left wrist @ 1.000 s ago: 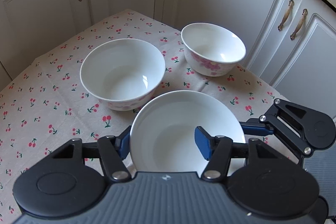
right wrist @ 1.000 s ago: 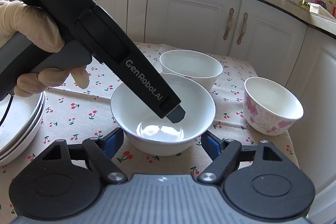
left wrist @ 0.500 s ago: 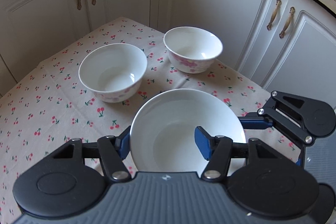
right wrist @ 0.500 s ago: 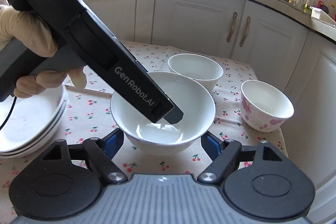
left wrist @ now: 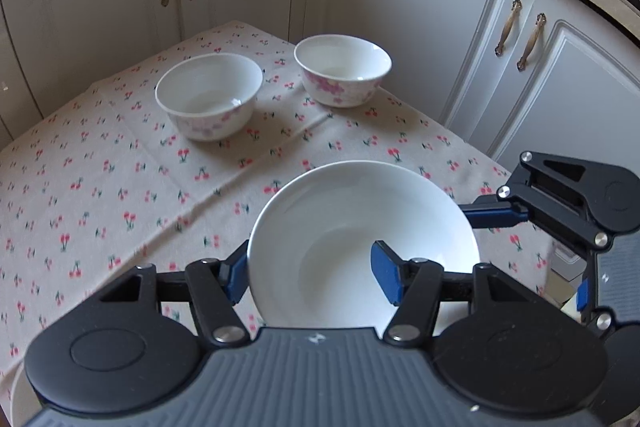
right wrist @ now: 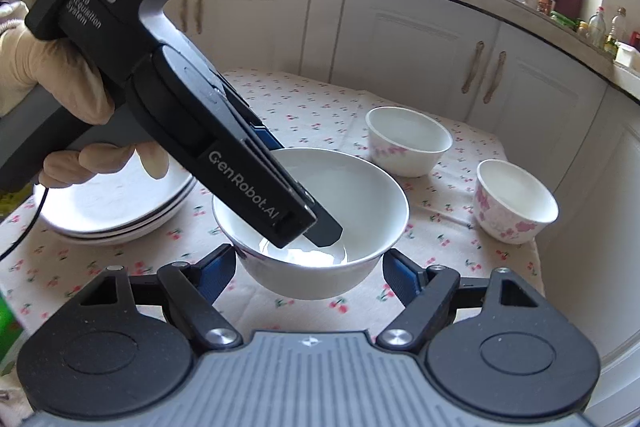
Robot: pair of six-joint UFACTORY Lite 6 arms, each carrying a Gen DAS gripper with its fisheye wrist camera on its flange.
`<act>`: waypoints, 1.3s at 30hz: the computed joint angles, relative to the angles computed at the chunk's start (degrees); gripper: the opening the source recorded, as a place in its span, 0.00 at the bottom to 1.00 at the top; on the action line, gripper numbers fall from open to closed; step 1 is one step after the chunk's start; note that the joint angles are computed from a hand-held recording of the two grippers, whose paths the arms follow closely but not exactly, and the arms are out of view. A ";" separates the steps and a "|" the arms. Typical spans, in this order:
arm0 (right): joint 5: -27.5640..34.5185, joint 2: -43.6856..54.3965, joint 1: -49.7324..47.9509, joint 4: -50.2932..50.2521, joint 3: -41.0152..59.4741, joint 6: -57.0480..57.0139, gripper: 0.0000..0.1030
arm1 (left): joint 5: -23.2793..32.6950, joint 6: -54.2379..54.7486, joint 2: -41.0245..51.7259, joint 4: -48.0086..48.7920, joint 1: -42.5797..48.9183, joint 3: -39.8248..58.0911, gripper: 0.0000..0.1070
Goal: Organize plates and bowls
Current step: 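Carry the plain white bowl with the left gripper beside the plate stack and lower it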
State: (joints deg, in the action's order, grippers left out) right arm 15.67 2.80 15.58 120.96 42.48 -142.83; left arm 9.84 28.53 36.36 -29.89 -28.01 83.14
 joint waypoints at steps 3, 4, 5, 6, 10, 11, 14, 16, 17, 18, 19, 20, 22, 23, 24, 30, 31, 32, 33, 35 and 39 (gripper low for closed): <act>1.17 -2.19 -0.44 -4.70 -2.20 3.81 0.82 | -1.63 3.16 -2.32 -4.03 -0.51 -4.25 0.57; 1.58 -2.66 -0.59 -5.65 -2.79 4.52 0.82 | -2.20 4.21 -3.03 -5.46 -0.77 -5.65 0.57; 1.99 -3.01 -0.70 -6.48 -3.31 5.18 0.82 | -2.61 5.82 -3.56 -7.28 -0.94 -6.82 0.57; 2.27 -3.30 -0.84 -7.69 -3.75 6.28 0.82 | -2.86 6.80 -3.82 -8.28 -1.10 -7.62 0.57; 2.93 -4.38 -1.02 -10.99 -5.46 9.58 0.82 | -3.86 11.72 -4.53 -13.85 -1.67 -10.05 0.57; 2.96 -4.43 -1.04 -11.35 -5.71 9.84 0.82 | -4.13 12.27 -4.58 -14.44 -1.85 -10.42 0.57; 2.90 -4.80 -1.05 -12.45 -6.41 10.41 0.82 | -4.49 12.99 -4.72 -15.44 -2.28 -11.33 0.57; 3.03 -4.84 -1.26 -13.29 -6.77 10.65 0.82 | -4.34 14.80 -4.87 -17.11 -2.43 -11.75 0.57; 3.17 -4.82 -1.48 -13.82 -6.96 10.82 0.82 | -4.17 16.22 -4.99 -18.65 -2.43 -11.95 0.57; 3.37 -4.79 -1.71 -14.50 -7.10 11.20 0.82 | -4.05 18.70 -5.12 -21.18 -2.42 -12.20 0.57; 3.49 -4.62 -1.93 -15.58 -7.01 12.20 0.82 | -3.90 20.32 -5.13 -22.81 -2.39 -12.29 0.57; 3.67 -4.40 -2.17 -16.50 -6.94 13.11 0.82 | -3.85 20.30 -5.11 -22.80 -2.46 -12.35 0.57; 4.06 -4.24 -2.46 -17.38 -7.12 13.98 0.82 | -3.84 20.00 -5.25 -22.38 -2.68 -12.62 0.57; 4.12 -4.29 -2.61 -18.12 -7.20 14.64 0.82 | -3.82 20.43 -5.32 -22.73 -2.74 -12.76 0.57; 4.11 -4.31 -2.63 -18.37 -7.24 14.85 0.82 | -3.84 21.00 -5.45 -23.44 -2.77 -12.98 0.57; 4.38 -4.40 -2.70 -20.82 -7.48 17.10 0.82 | -3.84 24.54 -5.95 -27.07 -2.85 -14.12 0.57; 4.45 -4.26 -2.71 -20.87 -7.53 17.11 0.82 | -3.94 24.69 -6.10 -27.29 -2.88 -14.34 0.57; 4.44 -4.26 -2.61 -20.63 -7.66 16.92 0.82 | -4.02 24.89 -6.18 -27.36 -2.91 -14.44 0.57; 4.32 -4.07 -2.48 -20.02 -7.67 16.33 0.82 | -4.12 25.90 -6.28 -28.28 -2.92 -14.61 0.57; 4.25 -4.16 -2.35 -19.68 -7.83 16.10 0.82 | -4.18 27.91 -6.23 -30.14 -2.86 -14.66 0.57; 4.61 -3.79 -2.65 -19.97 -7.55 16.45 0.82 | -4.13 28.50 -5.85 -30.70 -2.74 -14.33 0.57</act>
State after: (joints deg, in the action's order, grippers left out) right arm 20.28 -0.99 12.93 100.99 34.93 -126.37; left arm 5.71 57.03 30.51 -60.59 -30.76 68.80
